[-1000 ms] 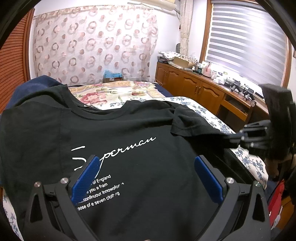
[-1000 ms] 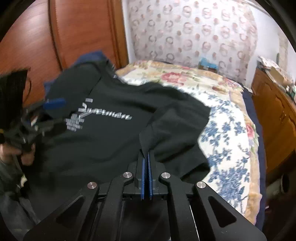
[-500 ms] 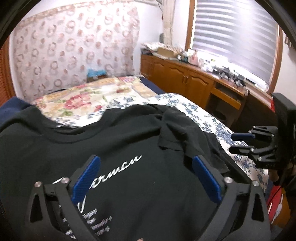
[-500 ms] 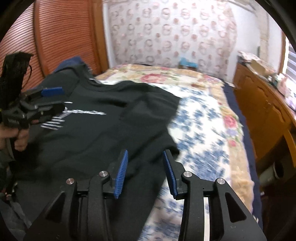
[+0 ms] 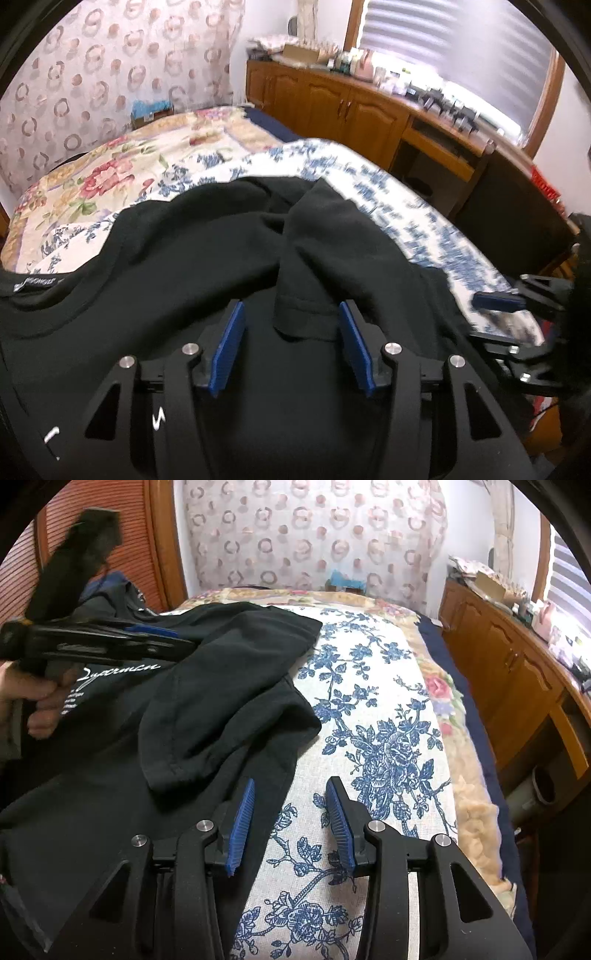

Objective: Fold small clothes

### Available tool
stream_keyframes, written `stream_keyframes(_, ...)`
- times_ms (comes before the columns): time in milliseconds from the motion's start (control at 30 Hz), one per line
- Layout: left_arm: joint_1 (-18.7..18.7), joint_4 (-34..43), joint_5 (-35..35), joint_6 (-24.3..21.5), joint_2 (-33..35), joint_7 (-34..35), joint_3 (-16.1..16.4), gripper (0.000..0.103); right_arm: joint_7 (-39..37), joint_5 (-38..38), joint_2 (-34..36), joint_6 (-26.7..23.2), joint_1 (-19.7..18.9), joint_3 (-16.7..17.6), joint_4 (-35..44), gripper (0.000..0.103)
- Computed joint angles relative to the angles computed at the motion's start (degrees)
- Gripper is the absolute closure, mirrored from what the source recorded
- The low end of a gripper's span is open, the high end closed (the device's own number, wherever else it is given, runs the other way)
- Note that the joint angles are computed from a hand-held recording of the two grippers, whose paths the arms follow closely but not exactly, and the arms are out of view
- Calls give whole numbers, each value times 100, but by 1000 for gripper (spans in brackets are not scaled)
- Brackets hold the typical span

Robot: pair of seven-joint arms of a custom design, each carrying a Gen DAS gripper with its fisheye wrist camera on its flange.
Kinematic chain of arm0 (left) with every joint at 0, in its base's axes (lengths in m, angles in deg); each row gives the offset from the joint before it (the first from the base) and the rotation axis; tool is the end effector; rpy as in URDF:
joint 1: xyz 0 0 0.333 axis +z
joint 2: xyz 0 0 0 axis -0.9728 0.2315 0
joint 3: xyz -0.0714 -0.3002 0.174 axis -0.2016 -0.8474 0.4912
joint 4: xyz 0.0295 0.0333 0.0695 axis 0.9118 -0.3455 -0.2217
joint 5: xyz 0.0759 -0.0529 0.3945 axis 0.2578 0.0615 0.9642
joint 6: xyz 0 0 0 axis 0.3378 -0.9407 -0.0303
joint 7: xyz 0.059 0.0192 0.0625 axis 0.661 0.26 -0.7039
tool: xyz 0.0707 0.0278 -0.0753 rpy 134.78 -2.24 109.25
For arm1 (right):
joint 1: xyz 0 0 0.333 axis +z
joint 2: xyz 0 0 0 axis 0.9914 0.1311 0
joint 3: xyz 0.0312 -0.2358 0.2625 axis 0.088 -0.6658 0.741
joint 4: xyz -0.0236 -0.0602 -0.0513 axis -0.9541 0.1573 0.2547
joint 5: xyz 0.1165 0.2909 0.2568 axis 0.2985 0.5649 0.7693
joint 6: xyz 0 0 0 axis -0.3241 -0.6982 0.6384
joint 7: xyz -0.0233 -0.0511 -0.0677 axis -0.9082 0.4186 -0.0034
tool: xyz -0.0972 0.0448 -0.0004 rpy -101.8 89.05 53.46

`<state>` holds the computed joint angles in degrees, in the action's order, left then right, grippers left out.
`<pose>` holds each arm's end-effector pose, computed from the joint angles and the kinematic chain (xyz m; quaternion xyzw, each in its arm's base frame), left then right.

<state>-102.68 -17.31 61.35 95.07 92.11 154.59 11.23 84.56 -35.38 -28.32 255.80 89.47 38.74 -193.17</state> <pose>0.6814 -0.3822 0.4554 -0.5918 0.7341 -0.2965 0.1515 0.6150 0.2155 0.4326 -0.8365 0.4149 -0.1582 0.3210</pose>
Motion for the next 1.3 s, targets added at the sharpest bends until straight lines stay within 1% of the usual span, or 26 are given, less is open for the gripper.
stream_keyframes(33,20,115,-23,-109,78,73,-35,52,-64,86,-2,-15,-48,45,0,63)
stream_keyframes(67,25,217,-34,-194,149,128,-53,55,-100,131,6,-28,-64,59,11,63)
stream_keyframes(100,42,272,-52,-244,185,187,-74,64,-119,163,4,-45,-69,62,20,63)
stream_keyframes(133,55,321,-74,-286,221,247,-98,69,-131,179,3,-50,-64,54,21,63)
stream_keyframes(167,35,308,-51,-273,212,245,-67,77,-137,178,5,-44,-51,40,20,63)
stream_keyframes(200,62,328,-90,-320,214,305,-104,90,-151,192,1,-47,-50,36,18,63)
stream_keyframes(233,90,313,-135,-318,195,353,-138,95,-168,216,-3,-55,-53,37,17,62)
stream_keyframes(267,55,272,-97,-294,145,315,-86,102,-171,226,-4,-57,-43,31,16,62)
stream_keyframes(333,-66,114,112,-187,-43,121,104,103,-194,269,-5,-79,-43,30,27,62)
stream_keyframes(433,-47,-190,293,-47,-397,-76,192,103,-246,353,8,-115,-43,28,57,62)
stream_keyframes(500,-63,-328,519,-91,-578,-266,299,103,-271,382,14,-123,-33,16,65,62)
stream_keyframes(533,-27,-408,584,-135,-678,-333,300,103,-275,387,13,-125,-24,7,66,62)
stream_keyframes(700,209,-803,721,-216,-997,-466,121,103,-293,415,17,-139,-2,-17,78,62)
stream_keyframes(800,200,-1094,1010,-193,-1184,-658,124,103,-274,392,31,-135,19,-35,92,62)
stream_keyframes(967,336,-1569,1242,-110,-1472,-959,30,103,-270,352,26,-118,16,-41,80,62)
stream_keyframes(1033,363,-1671,1351,-157,-1533,-1081,12,103,-272,355,26,-120,9,-35,81,62)
stream_keyframes(1200,474,-1974,1446,-50,-1644,-1286,-82,103,-287,369,24,-117,-9,-15,72,62)
stream_keyframes(1300,523,-2099,1440,71,-1661,-1355,-126,103,-482,655,26,-216,-122,83,118,62)
